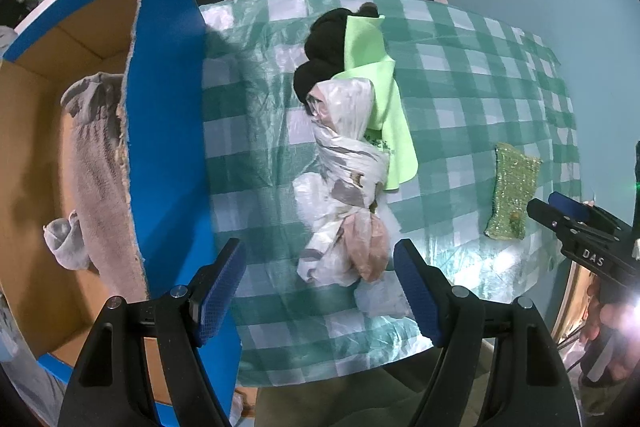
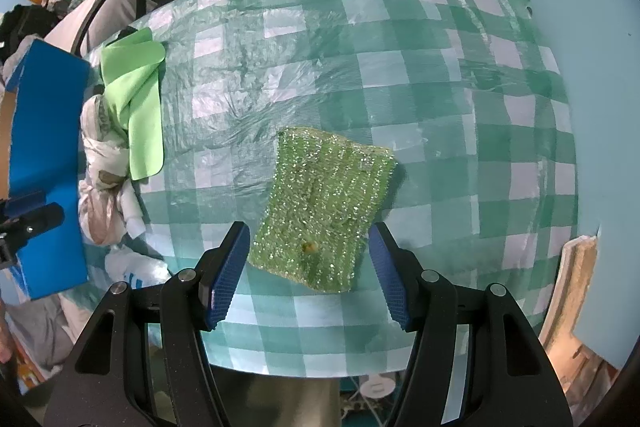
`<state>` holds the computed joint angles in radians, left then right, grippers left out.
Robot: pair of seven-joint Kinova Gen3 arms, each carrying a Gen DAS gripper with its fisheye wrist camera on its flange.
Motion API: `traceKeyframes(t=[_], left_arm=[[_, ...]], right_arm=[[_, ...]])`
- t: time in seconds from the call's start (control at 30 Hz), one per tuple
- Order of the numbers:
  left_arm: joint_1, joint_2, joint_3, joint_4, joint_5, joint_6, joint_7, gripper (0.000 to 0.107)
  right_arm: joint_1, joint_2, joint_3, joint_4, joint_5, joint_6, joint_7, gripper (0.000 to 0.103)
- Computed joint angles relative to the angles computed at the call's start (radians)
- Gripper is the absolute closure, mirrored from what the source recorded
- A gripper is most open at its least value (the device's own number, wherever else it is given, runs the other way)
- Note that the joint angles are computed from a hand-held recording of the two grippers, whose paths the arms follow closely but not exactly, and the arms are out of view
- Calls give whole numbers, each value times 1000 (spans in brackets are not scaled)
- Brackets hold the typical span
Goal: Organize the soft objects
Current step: 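Close the right gripper on the green mesh scrubber and lift it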
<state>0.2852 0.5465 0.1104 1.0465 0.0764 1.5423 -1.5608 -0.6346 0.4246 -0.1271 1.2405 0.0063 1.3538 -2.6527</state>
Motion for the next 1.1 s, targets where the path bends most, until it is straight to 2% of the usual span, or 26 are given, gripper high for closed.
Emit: traceKeyframes(t=[0.37, 0.63, 0.93, 1.1], left_arm=[[0, -7, -7, 17, -23, -19, -14, 30], [8, 8, 1, -12, -16, 4, -5, 30], [44, 82, -2, -85, -17, 32, 21, 30], [63, 126, -9, -124, -36, 41, 31, 30]], right_arm=[[18, 32, 2, 17, -24, -17, 15, 42], [33, 44, 6, 25, -33, -31, 29, 42], [77, 61, 9, 35, -54, -62, 85, 42], [82, 92, 16, 13, -51, -49, 107, 42]])
